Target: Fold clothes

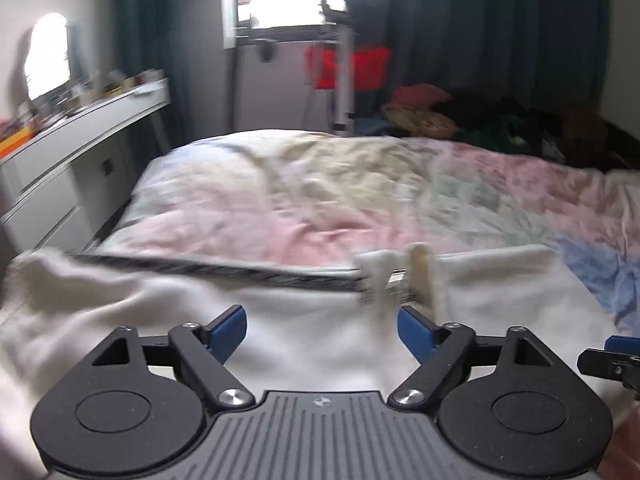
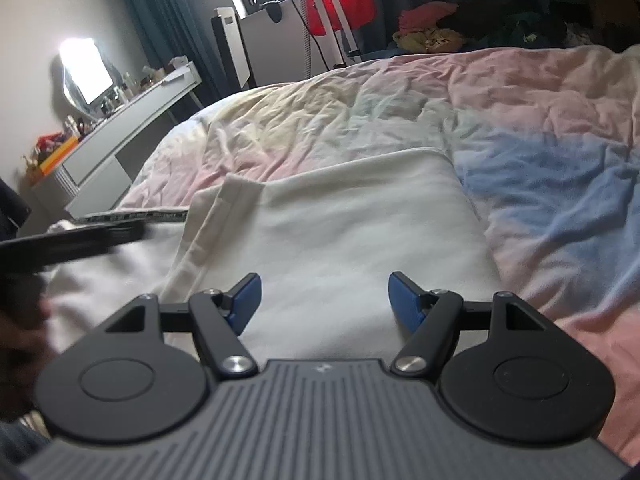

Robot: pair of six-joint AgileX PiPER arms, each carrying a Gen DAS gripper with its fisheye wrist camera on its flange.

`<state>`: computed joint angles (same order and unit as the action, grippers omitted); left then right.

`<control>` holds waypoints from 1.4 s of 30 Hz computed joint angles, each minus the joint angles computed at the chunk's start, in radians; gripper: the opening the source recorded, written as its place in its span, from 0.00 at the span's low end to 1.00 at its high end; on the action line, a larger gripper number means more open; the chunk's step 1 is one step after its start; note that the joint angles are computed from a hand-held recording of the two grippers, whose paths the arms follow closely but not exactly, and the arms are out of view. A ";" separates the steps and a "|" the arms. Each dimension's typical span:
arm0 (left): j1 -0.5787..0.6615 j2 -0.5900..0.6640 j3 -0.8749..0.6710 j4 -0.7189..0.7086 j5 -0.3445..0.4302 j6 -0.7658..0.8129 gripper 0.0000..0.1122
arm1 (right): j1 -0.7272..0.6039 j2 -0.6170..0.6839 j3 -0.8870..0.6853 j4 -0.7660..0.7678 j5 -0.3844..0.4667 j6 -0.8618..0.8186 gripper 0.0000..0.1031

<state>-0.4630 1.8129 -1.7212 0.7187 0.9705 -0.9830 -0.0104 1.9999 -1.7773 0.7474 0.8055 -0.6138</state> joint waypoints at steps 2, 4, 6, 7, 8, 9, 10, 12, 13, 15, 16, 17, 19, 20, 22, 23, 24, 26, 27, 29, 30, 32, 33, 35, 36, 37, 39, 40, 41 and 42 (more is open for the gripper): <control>0.024 -0.117 0.120 -0.004 0.027 -0.074 0.77 | 0.011 -0.021 0.030 -0.011 -0.018 -0.009 0.70; 0.061 -0.219 0.231 -0.012 0.043 -0.177 0.77 | 0.020 -0.044 0.062 -0.024 -0.033 -0.014 0.70; 0.109 -0.315 0.340 -0.003 0.059 -0.361 0.73 | 0.027 -0.066 0.095 -0.033 -0.048 -0.020 0.70; 0.141 -0.359 0.384 -0.008 0.069 -0.440 0.72 | 0.032 -0.074 0.113 -0.036 -0.061 -0.019 0.70; 0.176 -0.403 0.429 -0.019 0.069 -0.514 0.71 | 0.037 -0.082 0.130 -0.040 -0.074 -0.018 0.70; 0.207 -0.447 0.488 -0.030 0.037 -0.595 0.71 | 0.042 -0.090 0.147 -0.044 -0.086 -0.016 0.70; 0.228 -0.473 0.527 -0.035 0.023 -0.652 0.71 | 0.048 -0.098 0.163 -0.049 -0.099 -0.014 0.70; 0.299 -0.513 0.589 -0.098 -0.029 -0.708 0.71 | 0.066 -0.102 0.180 -0.088 -0.125 -0.001 0.70; 0.346 -0.529 0.616 -0.151 -0.067 -0.710 0.71 | 0.075 -0.110 0.199 -0.099 -0.146 -0.013 0.70; 0.420 -0.545 0.664 -0.250 -0.143 -0.693 0.69 | 0.085 -0.124 0.230 -0.105 -0.180 -0.039 0.70; 0.445 -0.543 0.677 -0.290 -0.165 -0.670 0.69 | 0.089 -0.130 0.243 -0.110 -0.193 -0.044 0.70; 0.464 -0.541 0.690 -0.317 -0.185 -0.655 0.69 | 0.092 -0.133 0.249 -0.119 -0.201 -0.042 0.70; 0.477 -0.528 0.699 -0.334 -0.202 -0.649 0.69 | 0.101 -0.138 0.255 -0.140 -0.214 -0.030 0.70; 0.484 -0.524 0.698 -0.326 -0.210 -0.656 0.68 | 0.107 -0.140 0.258 -0.155 -0.221 -0.016 0.70; 0.489 -0.528 0.713 -0.252 -0.237 -0.735 0.66 | 0.115 -0.140 0.253 -0.180 -0.222 0.012 0.70; 0.492 -0.529 0.721 -0.213 -0.248 -0.778 0.64 | 0.115 -0.141 0.253 -0.176 -0.221 0.014 0.70; 0.500 -0.531 0.734 -0.172 -0.257 -0.829 0.60 | 0.109 -0.141 0.254 -0.152 -0.218 -0.001 0.70; 0.518 -0.529 0.755 -0.092 -0.271 -0.921 0.50 | 0.092 -0.144 0.268 -0.063 -0.215 -0.063 0.71; 0.535 -0.519 0.754 -0.071 -0.277 -0.923 0.39 | 0.080 -0.143 0.277 0.009 -0.211 -0.125 0.71; 0.593 -0.507 0.754 -0.074 -0.321 -0.869 0.32 | 0.066 -0.134 0.292 0.137 -0.198 -0.266 0.72; 0.617 -0.508 0.746 -0.106 -0.338 -0.806 0.26 | 0.064 -0.111 0.282 0.156 -0.179 -0.290 0.72; 0.607 -0.489 0.682 -0.119 -0.283 -0.695 0.21 | 0.063 -0.069 0.261 0.157 -0.151 -0.305 0.72; 0.561 -0.463 0.619 -0.076 -0.213 -0.668 0.16 | 0.063 -0.050 0.253 0.148 -0.143 -0.306 0.72; 0.472 -0.406 0.486 0.002 -0.078 -0.584 0.14 | 0.067 -0.054 0.269 0.172 -0.163 -0.343 0.72; 0.401 -0.388 0.417 0.069 -0.004 -0.551 0.13 | 0.067 -0.055 0.265 0.164 -0.159 -0.333 0.72; 0.338 -0.370 0.355 0.121 0.047 -0.524 0.13 | 0.065 -0.052 0.252 0.156 -0.147 -0.312 0.72; 0.240 -0.350 0.246 0.190 0.090 -0.486 0.13 | 0.058 -0.046 0.225 0.144 -0.122 -0.261 0.72; 0.190 -0.335 0.177 0.214 0.104 -0.477 0.13 | 0.049 -0.050 0.215 0.146 -0.106 -0.234 0.70; 0.141 -0.312 0.102 0.240 0.118 -0.462 0.13 | 0.038 -0.055 0.212 0.163 -0.093 -0.222 0.70; 0.090 -0.278 0.026 0.273 0.144 -0.440 0.13 | 0.016 -0.074 0.227 0.220 -0.087 -0.248 0.70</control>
